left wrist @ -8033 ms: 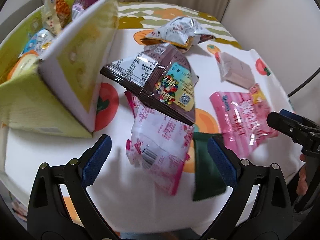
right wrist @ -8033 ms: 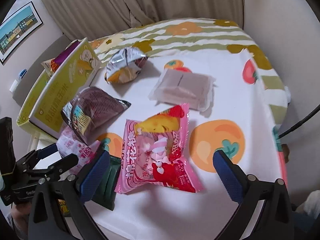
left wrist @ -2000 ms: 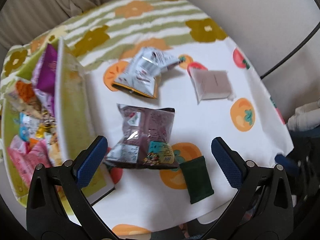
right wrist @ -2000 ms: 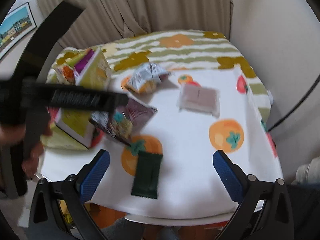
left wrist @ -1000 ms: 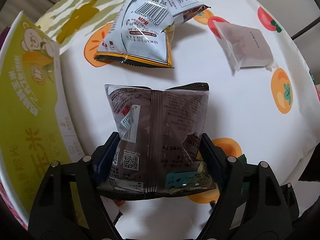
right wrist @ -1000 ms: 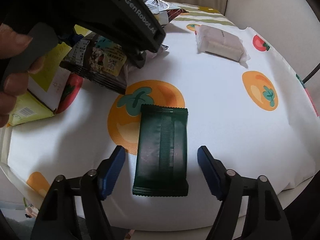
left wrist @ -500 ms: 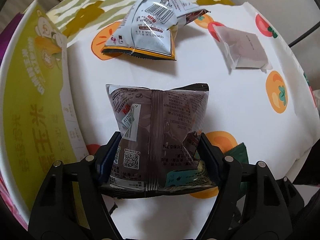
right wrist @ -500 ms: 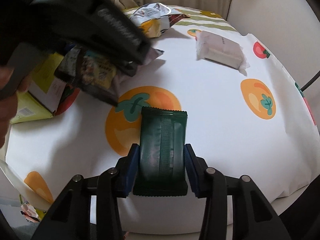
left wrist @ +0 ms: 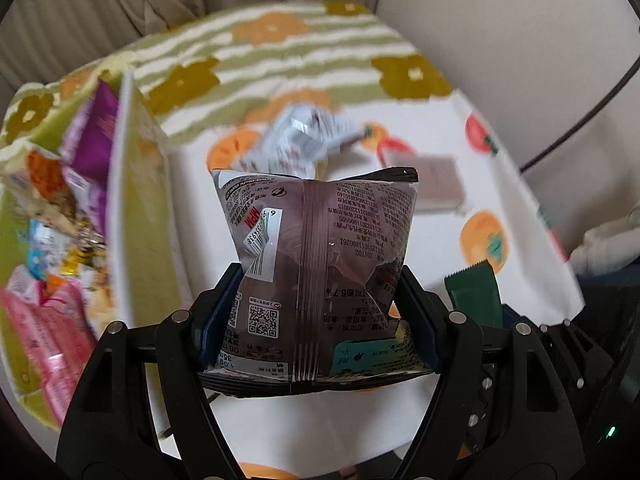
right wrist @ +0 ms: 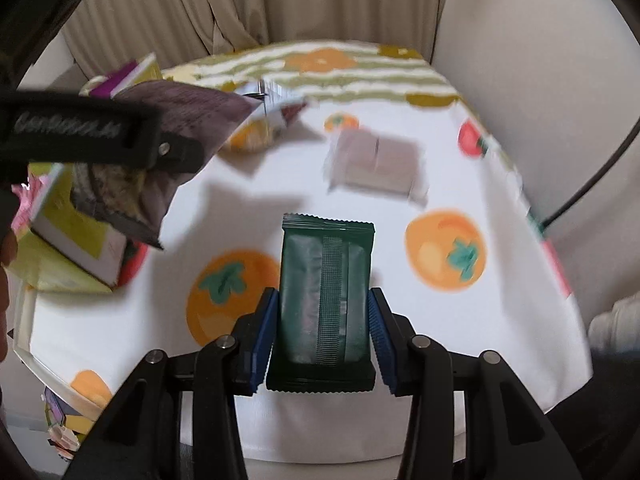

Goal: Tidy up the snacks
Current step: 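Carry both snacks over the green box and open both tools to drop them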

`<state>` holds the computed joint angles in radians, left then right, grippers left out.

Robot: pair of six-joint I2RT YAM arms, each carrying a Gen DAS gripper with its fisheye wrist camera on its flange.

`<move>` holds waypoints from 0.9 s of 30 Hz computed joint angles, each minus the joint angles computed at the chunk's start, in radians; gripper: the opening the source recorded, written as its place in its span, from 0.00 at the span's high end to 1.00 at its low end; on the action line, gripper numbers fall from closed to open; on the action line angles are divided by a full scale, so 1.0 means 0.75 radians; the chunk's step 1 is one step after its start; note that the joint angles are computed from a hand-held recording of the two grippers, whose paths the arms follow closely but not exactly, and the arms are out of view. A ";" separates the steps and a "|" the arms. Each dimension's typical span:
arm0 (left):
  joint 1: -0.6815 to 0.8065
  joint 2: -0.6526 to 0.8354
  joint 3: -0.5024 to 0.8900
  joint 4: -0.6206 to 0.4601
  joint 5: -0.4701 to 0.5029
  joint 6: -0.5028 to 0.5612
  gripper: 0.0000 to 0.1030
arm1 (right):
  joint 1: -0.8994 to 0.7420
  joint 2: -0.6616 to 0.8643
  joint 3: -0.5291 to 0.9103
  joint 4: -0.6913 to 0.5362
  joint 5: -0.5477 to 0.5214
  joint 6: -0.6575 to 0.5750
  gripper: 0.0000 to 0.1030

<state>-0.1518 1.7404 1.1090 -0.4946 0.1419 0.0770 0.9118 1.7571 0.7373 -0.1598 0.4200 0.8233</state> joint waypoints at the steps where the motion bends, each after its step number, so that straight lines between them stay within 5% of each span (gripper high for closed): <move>1: 0.019 -0.043 -0.001 -0.008 0.013 -0.006 0.30 | -0.002 -0.034 0.009 -0.025 0.010 -0.021 0.60; 6: 0.150 -0.225 0.029 -0.085 0.037 -0.019 0.30 | -0.032 -0.159 0.133 -0.115 0.009 -0.207 0.60; 13: 0.465 -0.317 0.099 -0.154 0.105 0.056 0.30 | -0.027 -0.079 0.442 -0.149 -0.093 -0.395 0.60; 27: 0.933 0.187 0.550 -0.267 0.221 0.324 0.27 | 0.027 0.491 1.299 -0.322 -0.259 -0.476 0.60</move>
<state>0.5476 1.8804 1.5215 -0.6950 0.3077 0.3197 0.9318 2.1258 1.7113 -0.4010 0.2256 0.4661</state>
